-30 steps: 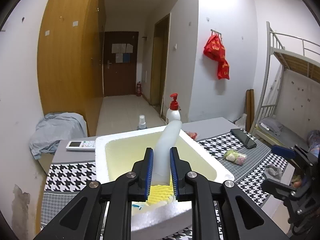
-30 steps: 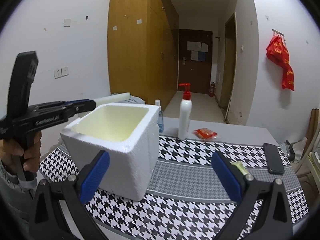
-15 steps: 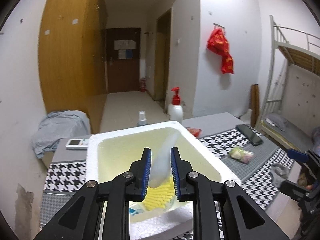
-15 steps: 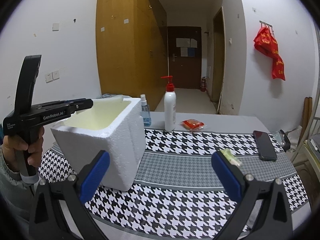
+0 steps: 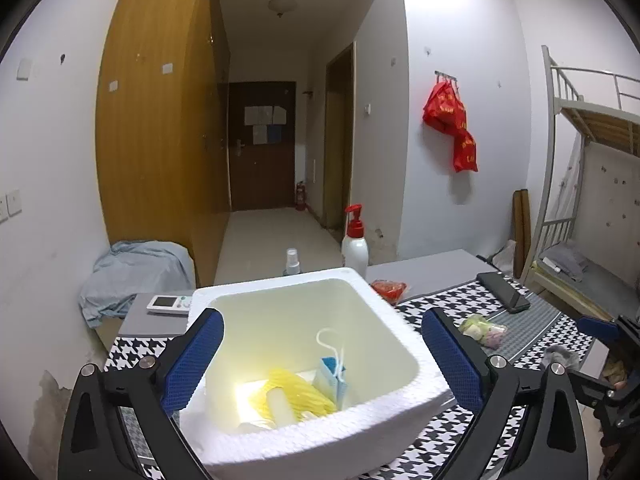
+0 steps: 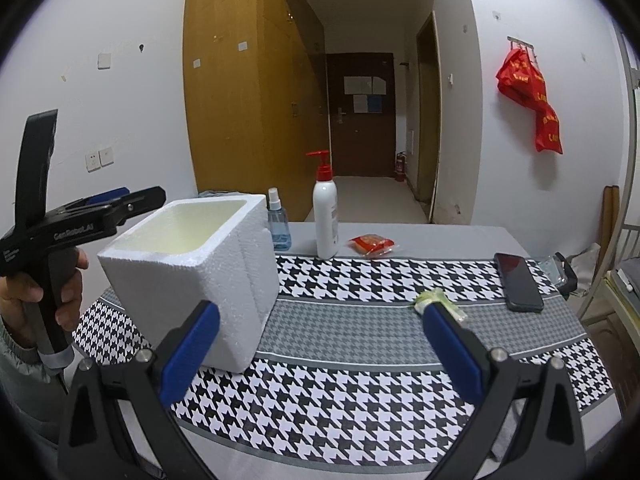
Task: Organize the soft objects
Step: 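Withdraw the left gripper up out of the foam box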
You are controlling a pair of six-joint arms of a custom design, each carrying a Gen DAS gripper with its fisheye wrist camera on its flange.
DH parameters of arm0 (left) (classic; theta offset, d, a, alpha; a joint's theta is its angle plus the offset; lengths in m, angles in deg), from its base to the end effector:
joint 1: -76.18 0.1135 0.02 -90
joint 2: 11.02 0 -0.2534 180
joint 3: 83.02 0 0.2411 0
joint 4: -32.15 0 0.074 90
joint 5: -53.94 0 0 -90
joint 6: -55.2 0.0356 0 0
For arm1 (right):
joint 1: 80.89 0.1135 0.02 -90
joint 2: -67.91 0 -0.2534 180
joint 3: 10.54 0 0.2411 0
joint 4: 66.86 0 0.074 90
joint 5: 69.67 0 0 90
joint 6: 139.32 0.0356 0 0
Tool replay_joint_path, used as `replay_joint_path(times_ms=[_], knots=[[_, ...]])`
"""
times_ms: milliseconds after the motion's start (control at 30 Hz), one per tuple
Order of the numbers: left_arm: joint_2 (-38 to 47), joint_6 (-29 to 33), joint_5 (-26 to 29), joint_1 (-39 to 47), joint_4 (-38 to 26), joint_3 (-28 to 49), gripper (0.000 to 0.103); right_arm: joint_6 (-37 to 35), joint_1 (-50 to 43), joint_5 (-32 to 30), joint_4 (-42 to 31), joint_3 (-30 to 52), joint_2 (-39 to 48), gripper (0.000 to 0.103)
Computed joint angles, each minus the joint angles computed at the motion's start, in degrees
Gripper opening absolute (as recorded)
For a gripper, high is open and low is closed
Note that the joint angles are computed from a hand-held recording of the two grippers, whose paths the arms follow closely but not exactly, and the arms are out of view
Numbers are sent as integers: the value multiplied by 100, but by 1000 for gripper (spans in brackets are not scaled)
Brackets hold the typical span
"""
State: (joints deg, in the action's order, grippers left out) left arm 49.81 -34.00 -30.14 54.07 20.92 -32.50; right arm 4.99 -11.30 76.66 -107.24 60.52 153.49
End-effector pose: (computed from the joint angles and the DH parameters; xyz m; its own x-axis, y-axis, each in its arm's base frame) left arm 0.2168 -0.0920 0.2514 -0.3337 0.1505 -0.9306 0.4680 0.8834 -0.0249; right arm 0.1281 0.2594 0.2290 -0.4529 0.0740 -0.8885 0.0260 0.9972 0.0698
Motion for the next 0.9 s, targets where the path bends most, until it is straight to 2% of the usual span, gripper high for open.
replay_joint_path(times_ms=[233,700,900], knots=[[-514,-154,-54,-218,-219,-187,102,424,284,324,-576,113,-77,103],[-1409,-352,-749,-1105,-633,-523,102,1775,892,1001,-2048,251,-299,103],[-1799,-532,-1300,-1669,-809,-713,102,2530,1183,1216,-2789,309,-322,103]])
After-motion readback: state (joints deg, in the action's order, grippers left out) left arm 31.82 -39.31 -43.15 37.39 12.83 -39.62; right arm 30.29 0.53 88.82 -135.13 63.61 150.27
